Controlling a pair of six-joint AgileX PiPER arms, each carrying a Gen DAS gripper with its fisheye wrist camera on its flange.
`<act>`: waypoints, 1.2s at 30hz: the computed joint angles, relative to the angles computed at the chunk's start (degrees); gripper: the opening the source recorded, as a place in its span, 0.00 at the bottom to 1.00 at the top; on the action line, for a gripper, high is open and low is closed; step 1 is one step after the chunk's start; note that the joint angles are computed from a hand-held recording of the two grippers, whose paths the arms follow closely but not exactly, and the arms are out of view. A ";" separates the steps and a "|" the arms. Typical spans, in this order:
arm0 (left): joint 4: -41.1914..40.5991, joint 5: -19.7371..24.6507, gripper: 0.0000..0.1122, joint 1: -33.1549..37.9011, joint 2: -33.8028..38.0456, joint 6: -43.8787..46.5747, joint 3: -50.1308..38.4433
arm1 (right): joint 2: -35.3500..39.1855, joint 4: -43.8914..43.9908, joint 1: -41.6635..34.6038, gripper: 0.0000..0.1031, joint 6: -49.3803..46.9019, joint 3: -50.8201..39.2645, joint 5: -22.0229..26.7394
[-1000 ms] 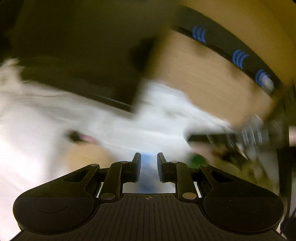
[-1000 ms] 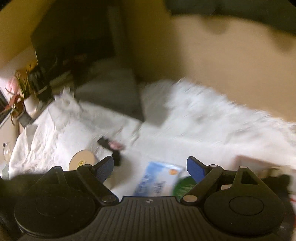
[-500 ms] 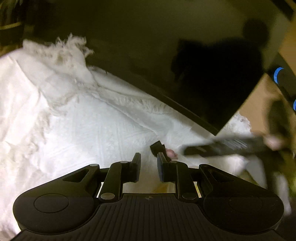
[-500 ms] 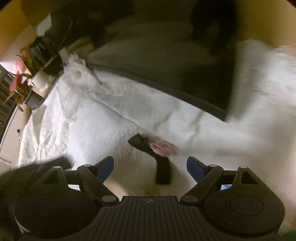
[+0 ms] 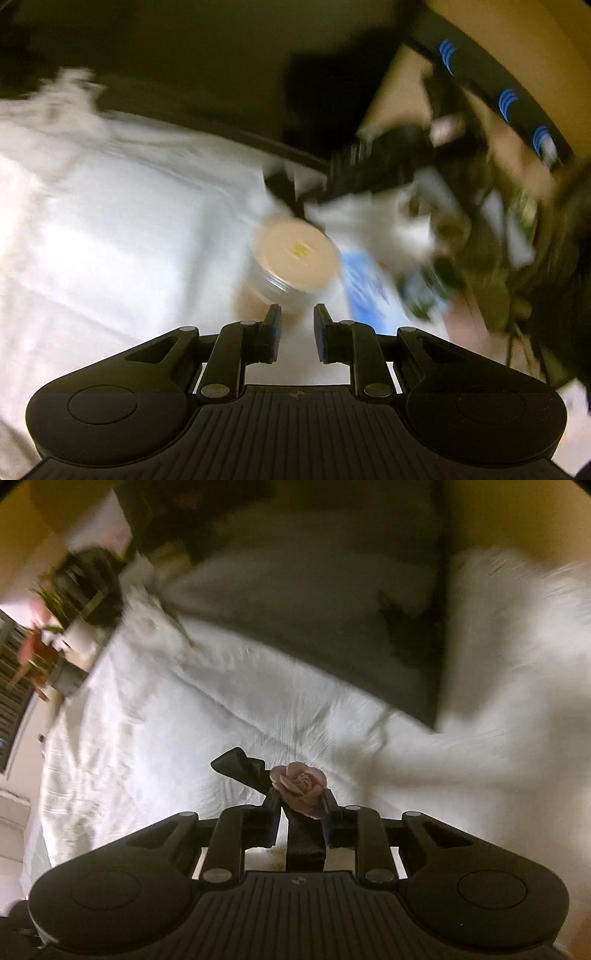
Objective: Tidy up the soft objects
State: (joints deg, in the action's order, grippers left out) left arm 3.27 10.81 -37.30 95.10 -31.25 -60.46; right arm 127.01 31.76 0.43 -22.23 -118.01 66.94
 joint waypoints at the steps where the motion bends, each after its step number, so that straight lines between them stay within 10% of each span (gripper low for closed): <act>1: -2.31 0.64 0.19 -1.17 1.56 2.91 -1.42 | -2.73 0.81 -1.28 0.21 -2.04 3.13 -1.45; 12: 38.19 8.50 0.19 -13.88 22.73 -37.15 -26.59 | -30.41 10.66 -18.91 0.21 -19.50 36.47 -11.76; 18: 31.10 26.21 0.19 -14.67 40.33 -28.99 -53.46 | -48.19 16.19 -32.56 0.21 -33.70 59.06 -15.90; 22: 27.35 31.46 0.23 -13.79 44.93 -24.68 -61.10 | -50.51 17.44 -44.82 0.21 -40.25 64.67 -6.17; 27: 21.63 32.79 0.22 -11.93 45.51 -21.65 -63.71 | -54.17 13.47 -46.14 0.21 -43.81 75.48 -8.36; 36: 15.62 32.03 0.29 -10.59 43.98 -20.76 -61.32 | -56.72 17.69 -33.00 0.22 -54.52 91.44 -36.99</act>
State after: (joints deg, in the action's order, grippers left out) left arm 18.89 42.83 -47.89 139.08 -52.01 -121.78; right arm 70.28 49.45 -32.57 -76.74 -26.57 29.95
